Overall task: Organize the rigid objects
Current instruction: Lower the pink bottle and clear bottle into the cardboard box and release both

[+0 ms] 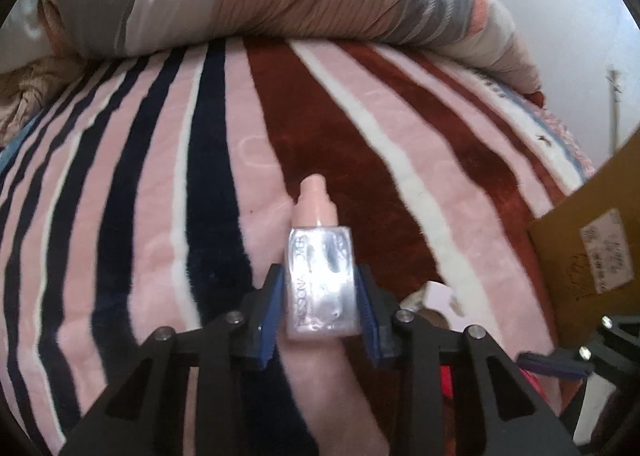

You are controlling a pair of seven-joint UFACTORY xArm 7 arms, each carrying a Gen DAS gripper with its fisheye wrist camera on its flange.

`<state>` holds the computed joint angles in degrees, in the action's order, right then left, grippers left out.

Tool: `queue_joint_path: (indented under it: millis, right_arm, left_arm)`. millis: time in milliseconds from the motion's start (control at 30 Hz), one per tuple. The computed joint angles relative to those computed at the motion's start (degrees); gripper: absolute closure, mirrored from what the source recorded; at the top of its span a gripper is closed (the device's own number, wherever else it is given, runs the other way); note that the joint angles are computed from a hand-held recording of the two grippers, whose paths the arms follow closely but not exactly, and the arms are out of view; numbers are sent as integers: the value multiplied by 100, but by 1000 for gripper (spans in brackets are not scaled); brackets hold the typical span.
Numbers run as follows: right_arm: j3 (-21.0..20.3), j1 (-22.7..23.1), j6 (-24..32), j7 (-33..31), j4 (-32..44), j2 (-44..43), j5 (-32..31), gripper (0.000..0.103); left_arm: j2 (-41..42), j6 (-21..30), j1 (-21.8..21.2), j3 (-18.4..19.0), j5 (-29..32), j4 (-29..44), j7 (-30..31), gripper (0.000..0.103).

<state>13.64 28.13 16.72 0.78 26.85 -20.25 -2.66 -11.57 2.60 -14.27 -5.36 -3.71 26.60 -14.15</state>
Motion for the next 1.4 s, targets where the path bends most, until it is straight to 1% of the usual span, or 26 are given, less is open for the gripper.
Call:
queue_joint_path:
  millis: [33,67,100,133,167,267,333,433,500,667,767,900,1000,1100,1167,1233,1400]
  right_arm:
    - [-41,32,5,-41,21,44,42,74]
    - [-94,80,17,-88,33,65,118,74]
    - [-121,101,24,-116,48,92,171,74]
    - [-177,145,35,-178,63,124,259,74]
    - [-235,181,41,-249,111,198,354,74]
    - [-190,137,36,-295,190,358,389,74]
    - [-205,173,0,-376,182,381,469,76]
    - [-243,257,3,-441,160,280,659,77]
    - [-287,376,10,-569,150,120,798,77]
    - [-542,835,116,-969,184,-543,1332,77]
    - [-788,1137,240,-1271,297,-918,1721,77]
    - [-900,1193,400,-1470,403,-1443,1969,77]
    - [-975,1050,522,-1543,436,-1854,2005,77]
    - [-1082,837,595,-1578,440,-2219,1992,77]
    - [-1165,641,646,-1593,394,-2476,1954,77]
    - [-1257,410,716,-1620,357,-2673,1877,76]
    - [-1582,-145,887,-1803,301,-2843,1735,76]
  left_arm:
    - [80,-142,287,-251,230,5,-236,72]
    - [95,-225,414,-352,351,-12,-360,74]
    - [105,-269,382,-298,354,-17,-402,74]
    - [99,-295,110,-37,154,-31,-260,75]
    - [65,-292,-27,95,67,-55,-158,75]
    - [-229,-68,112,-19,199,-158,-124,75]
    - [-587,14,262,-138,294,-325,-214,75]
    - [-1343,291,273,-78,320,-599,-210,75]
    - [-1835,525,334,-116,375,-718,-215,75]
    - [-3221,1217,317,-101,464,-904,-121,75]
    - [-3863,1611,189,-73,432,-854,-41,75]
    - [-4377,1996,-79,-159,342,-653,35,75]
    - [-4332,2007,-317,-308,266,-367,49,75]
    - [-4053,1846,-565,-385,147,-103,47,75]
    - [-3750,1693,-680,-477,124,116,57,75]
    - [-3369,1562,-702,-636,173,376,39,75]
    - [-2357,1266,-825,-926,259,1052,-71,75]
